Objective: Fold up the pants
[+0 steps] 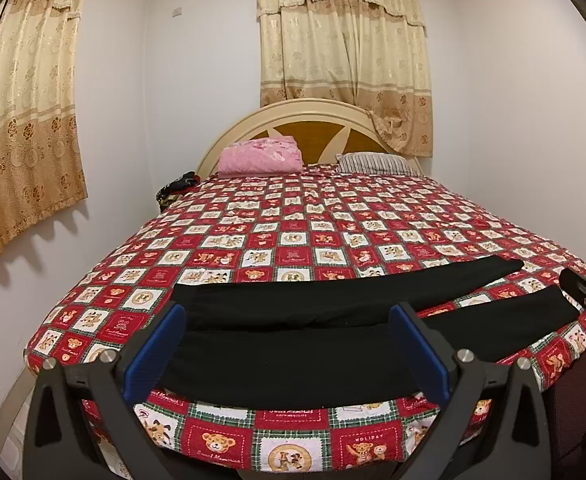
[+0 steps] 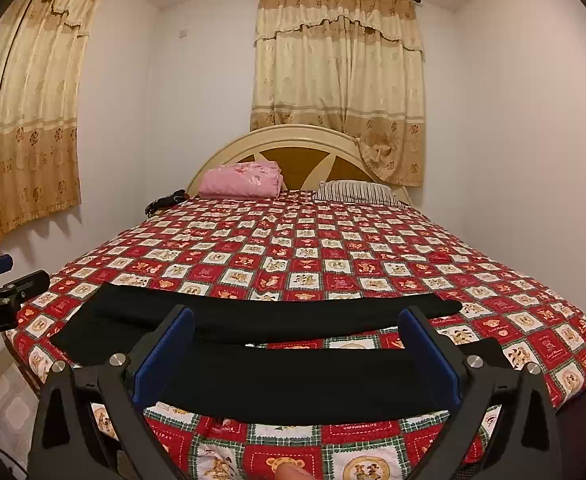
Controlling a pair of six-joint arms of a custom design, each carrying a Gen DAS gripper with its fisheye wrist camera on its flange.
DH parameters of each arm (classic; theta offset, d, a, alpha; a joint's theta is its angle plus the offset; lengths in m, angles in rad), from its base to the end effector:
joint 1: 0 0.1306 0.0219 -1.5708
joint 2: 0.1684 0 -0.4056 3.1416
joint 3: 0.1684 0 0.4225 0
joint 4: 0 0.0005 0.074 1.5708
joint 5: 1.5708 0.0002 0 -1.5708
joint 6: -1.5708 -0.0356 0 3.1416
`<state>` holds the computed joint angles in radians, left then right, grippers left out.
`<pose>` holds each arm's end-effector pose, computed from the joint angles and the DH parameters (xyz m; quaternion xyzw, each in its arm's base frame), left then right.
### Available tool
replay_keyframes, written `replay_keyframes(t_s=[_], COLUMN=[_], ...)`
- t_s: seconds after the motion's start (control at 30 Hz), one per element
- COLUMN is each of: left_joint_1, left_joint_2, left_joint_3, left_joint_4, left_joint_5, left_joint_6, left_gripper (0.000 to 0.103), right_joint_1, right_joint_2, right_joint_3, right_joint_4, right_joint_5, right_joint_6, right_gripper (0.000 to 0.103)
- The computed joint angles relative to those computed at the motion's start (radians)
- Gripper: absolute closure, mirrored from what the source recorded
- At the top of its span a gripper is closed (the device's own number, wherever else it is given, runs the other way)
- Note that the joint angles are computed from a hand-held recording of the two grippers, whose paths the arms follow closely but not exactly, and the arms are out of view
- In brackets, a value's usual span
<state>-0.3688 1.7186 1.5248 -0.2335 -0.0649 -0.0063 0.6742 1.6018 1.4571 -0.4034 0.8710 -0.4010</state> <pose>0.6183 -0.2370 0.3892 0.1395 0.8290 -0.0707 0.5369 0.4883 0.3547 0.4166 0.0969 0.8114 -0.0888 0.5695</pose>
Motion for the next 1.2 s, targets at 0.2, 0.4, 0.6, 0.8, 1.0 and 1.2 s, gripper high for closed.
replay_keyframes(t_s=[0.2, 0.4, 0.6, 0.8, 1.0, 1.2], left_joint_1=[0.002, 0.004, 0.004, 0.005, 0.006, 0.008], left_joint_2=[0.000, 0.001, 0.001, 0.001, -0.001, 0.000], left_joint_3=[0.001, 0.001, -0.002, -0.003, -0.007, -0.014], left_joint_4=[0.000, -0.001, 0.002, 0.003, 0.004, 0.010], left_joint_5=[0.004, 0.007, 0.006, 0.007, 0.008, 0.010], left_joint_6=[0.001, 0.002, 0.002, 0.004, 0.002, 0.003], left_gripper=[0.000, 0.000, 0.000, 0.000, 0.000, 0.000], right_joint_1=[-0.001, -0.002, -0.002, 0.000, -0.003, -0.004], right_joint_2=[0.001, 0.001, 0.006, 0.004, 0.004, 0.005], right_joint_3=[0.002, 0.001, 0.009, 0.007, 0.006, 0.007], right_joint_4=[-0.003, -0.009, -0.016, -0.021, -0.027, -0.027], right_joint_5=[-0.001, -0.004, -0.003, -0.005, -0.010, -0.010], right_joint_6=[0.000, -0.004, -0.004, -0.009, -0.012, -0.011], right_gripper=[0.001, 0.001, 0.001, 0.001, 0.001, 0.001])
